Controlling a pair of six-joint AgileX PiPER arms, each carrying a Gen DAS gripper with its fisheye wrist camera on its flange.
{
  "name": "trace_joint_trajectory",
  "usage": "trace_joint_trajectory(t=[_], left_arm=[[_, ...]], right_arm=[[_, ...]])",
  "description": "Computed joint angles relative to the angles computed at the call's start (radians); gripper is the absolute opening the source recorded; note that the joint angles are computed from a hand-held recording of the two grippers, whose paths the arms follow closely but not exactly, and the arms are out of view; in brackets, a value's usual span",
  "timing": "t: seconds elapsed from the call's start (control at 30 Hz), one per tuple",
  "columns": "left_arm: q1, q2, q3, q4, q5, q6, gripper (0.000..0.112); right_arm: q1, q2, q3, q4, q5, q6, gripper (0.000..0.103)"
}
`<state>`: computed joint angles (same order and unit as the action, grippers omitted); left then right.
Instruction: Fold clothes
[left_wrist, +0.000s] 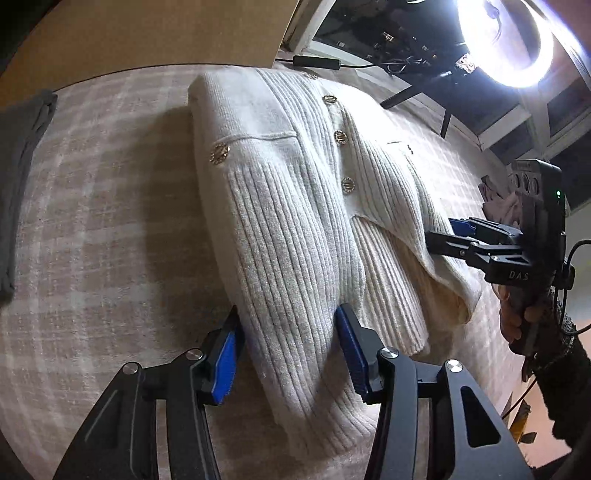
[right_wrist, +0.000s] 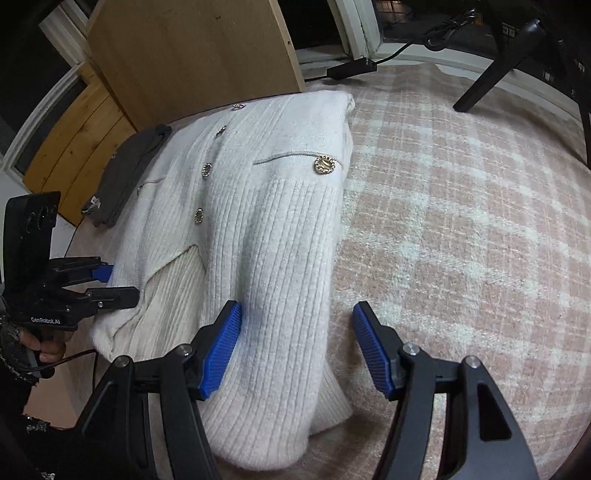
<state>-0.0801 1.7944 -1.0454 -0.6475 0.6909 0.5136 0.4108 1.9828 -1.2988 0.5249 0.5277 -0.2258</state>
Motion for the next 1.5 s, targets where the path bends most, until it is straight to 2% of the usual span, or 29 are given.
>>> trace_joint_trajectory(t=[0.1,0.17,0.23,0.3,0.4,0.47,0.57,0.67,0.7,0.8,1.0,1.13,1.23,1.37,1.43,1.5], left_arm=[[-0.014,-0.003,0.006,0.000,-0.013,-0.002,0.049],[-0.023,0.002,-0.001,0.000,-0.011,-0.003,0.056],[-0.052,0.002,-0.009,0.047,-0.024,-0.031,0.062],[-0.079,0.001,-0.012,0.092,-0.043,-0.058,0.061],[-0.100,-0.012,0.019,0.125,-0.105,-0.081,0.048],[-0.080,-0.014,0.027,0.083,-0.105,-0.051,0.038],[-0.081,-0.012,0.027,0.067,-0.106,-0.030,0.031],[-0.078,-0.015,0.034,0.022,-0.112,0.021,0.025],[-0.069,-0.013,0.033,-0.007,-0.105,0.051,0.024],[0.012,0.003,0.005,-0.173,-0.002,0.163,0.021],[0.064,-0.109,-0.039,-0.198,0.082,0.179,0.019],[0.155,-0.197,-0.068,-0.214,0.194,0.215,0.018],[0.224,-0.240,-0.096,-0.210,0.281,0.234,0.018],[0.312,-0.267,-0.079,-0.210,0.360,0.290,0.018],[0.326,-0.246,-0.056,-0.224,0.368,0.313,0.018],[0.300,-0.232,-0.022,-0.223,0.324,0.326,0.018]], right_arm=[[0.021,0.011,-0.027,-0.029,0.025,-0.004,0.063],[0.047,0.022,-0.055,-0.077,0.042,0.010,0.063],[0.077,0.033,-0.079,-0.144,0.051,0.041,0.063],[0.104,0.038,-0.090,-0.222,0.045,0.093,0.061],[0.105,0.036,-0.087,-0.218,0.033,0.113,0.054],[0.110,0.038,-0.091,-0.223,0.031,0.129,0.044],[0.134,0.046,-0.114,-0.251,0.034,0.160,0.031],[0.113,0.052,-0.131,-0.140,0.042,0.088,0.025],[0.091,0.049,-0.129,-0.060,0.046,0.039,0.024],[0.039,0.026,-0.120,0.126,0.054,-0.063,0.023],[0.018,-0.041,-0.186,0.169,0.094,-0.052,0.022],[0.025,-0.108,-0.217,0.186,0.154,-0.003,0.022],[0.063,-0.149,-0.264,0.113,0.191,0.079,0.022],[0.139,-0.143,-0.346,-0.106,0.243,0.264,0.022],[0.154,-0.127,-0.336,-0.192,0.246,0.318,0.022],[0.155,-0.113,-0.308,-0.241,0.241,0.349,0.022]])
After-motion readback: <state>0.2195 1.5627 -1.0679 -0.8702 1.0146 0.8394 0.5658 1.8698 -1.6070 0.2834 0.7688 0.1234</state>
